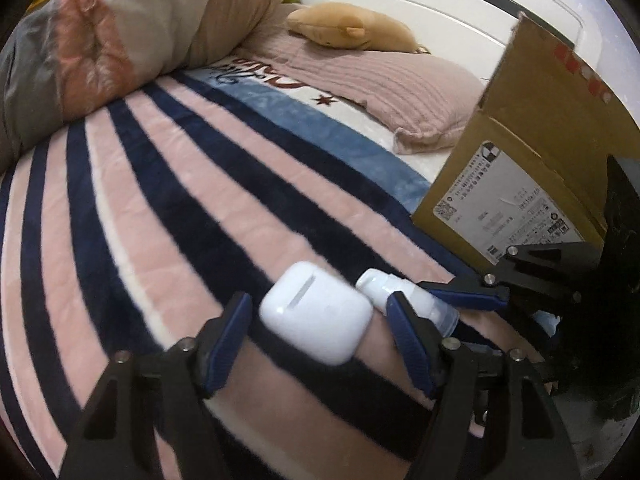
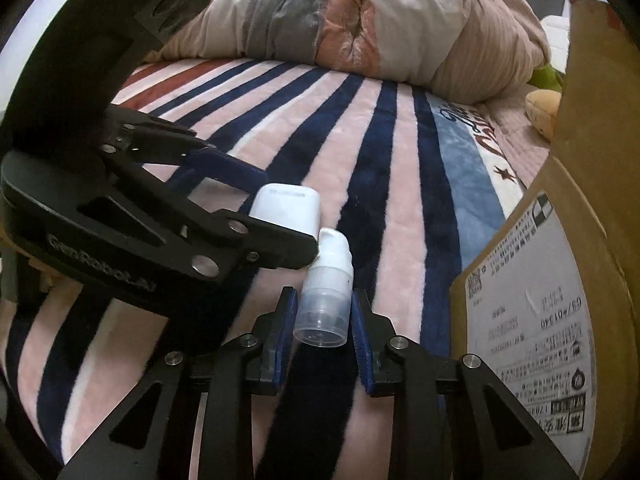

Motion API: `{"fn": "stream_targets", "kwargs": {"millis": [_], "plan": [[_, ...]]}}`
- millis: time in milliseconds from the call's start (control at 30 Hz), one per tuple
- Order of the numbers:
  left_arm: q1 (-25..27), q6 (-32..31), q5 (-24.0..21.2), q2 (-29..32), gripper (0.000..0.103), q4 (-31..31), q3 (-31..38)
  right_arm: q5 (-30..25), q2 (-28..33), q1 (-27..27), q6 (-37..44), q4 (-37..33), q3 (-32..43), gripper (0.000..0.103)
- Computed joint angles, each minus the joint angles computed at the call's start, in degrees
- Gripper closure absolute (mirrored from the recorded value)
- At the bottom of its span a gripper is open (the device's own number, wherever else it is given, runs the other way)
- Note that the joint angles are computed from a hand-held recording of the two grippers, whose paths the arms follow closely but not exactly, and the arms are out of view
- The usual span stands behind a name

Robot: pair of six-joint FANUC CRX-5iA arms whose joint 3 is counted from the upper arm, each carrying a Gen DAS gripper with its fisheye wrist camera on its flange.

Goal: Organize rigid objects
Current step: 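Close the left gripper on the earbud case while the right grasps the small bottle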

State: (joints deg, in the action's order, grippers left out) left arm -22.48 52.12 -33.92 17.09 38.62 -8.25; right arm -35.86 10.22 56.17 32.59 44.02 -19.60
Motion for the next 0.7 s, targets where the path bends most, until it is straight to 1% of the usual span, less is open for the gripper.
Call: {"fn": "stream_targets", "kwargs": {"millis": [33, 133, 267, 333, 400, 433, 500, 533, 600, 633, 667, 700], "plan": [[0.0, -0.5, 0.3, 0.1, 0.050, 0.5, -0.1, -0.1, 0.0, 0.0, 0.0, 0.0, 0.0, 0.080], [0.0, 0.4, 0.3, -0.1, 0.050, -0.4, -0.1, 0.3, -0.1, -0.2, 0.1, -0.7, 0.0, 0.080], [0.0, 5.4, -1.4, -1.6, 0.051, -6.7, 0.6, 0.7, -0.5, -0.1, 0.5, -1.9, -0.1, 0.081], [0.1, 6.4, -2.3, -3.1, 0.052, -7.9, -0.4, 0.8, -1.0, 0.0, 1.9, -3.7, 0.0, 0.081], [0.5, 7.4, -3.5, -5.3, 0.059, -8.7, -2.1, 1.7, -2.0, 0.1, 5.0, -7.4, 0.1, 0.081], [0.7, 7.8, -4.2, -6.2, 0.061, -8.7, -3.0, 2.2, -2.3, -0.1, 7.4, -10.1, 0.5, 0.081], [1.4, 10.1, -8.4, -7.7, 0.061, -9.8, -3.4, 2.3, -3.3, 0.1, 13.9, -16.8, 1.7, 0.081], [1.4, 10.4, -9.2, -8.6, 0.061, -10.5, -3.9, 2.4, -3.9, 0.3, 16.3, -18.9, 1.8, 0.081], [1.0, 11.4, -8.5, -9.7, 0.060, -12.1, -4.6, 1.7, -4.4, 0.5, 19.2, -22.0, 2.4, 0.081], [0.7, 12.7, -8.2, -9.8, 0.054, -13.4, -4.5, 1.3, -4.5, 0.6, 20.3, -23.6, 2.8, 0.081], [0.5, 14.7, -7.5, -9.7, 0.044, -14.9, -4.2, 1.1, -4.6, 0.6, 20.1, -23.5, 2.8, 0.081], [0.3, 16.2, -6.6, -9.7, 0.041, -15.6, -4.1, 1.0, -4.5, 0.8, 19.1, -22.2, 2.5, 0.080]]}}
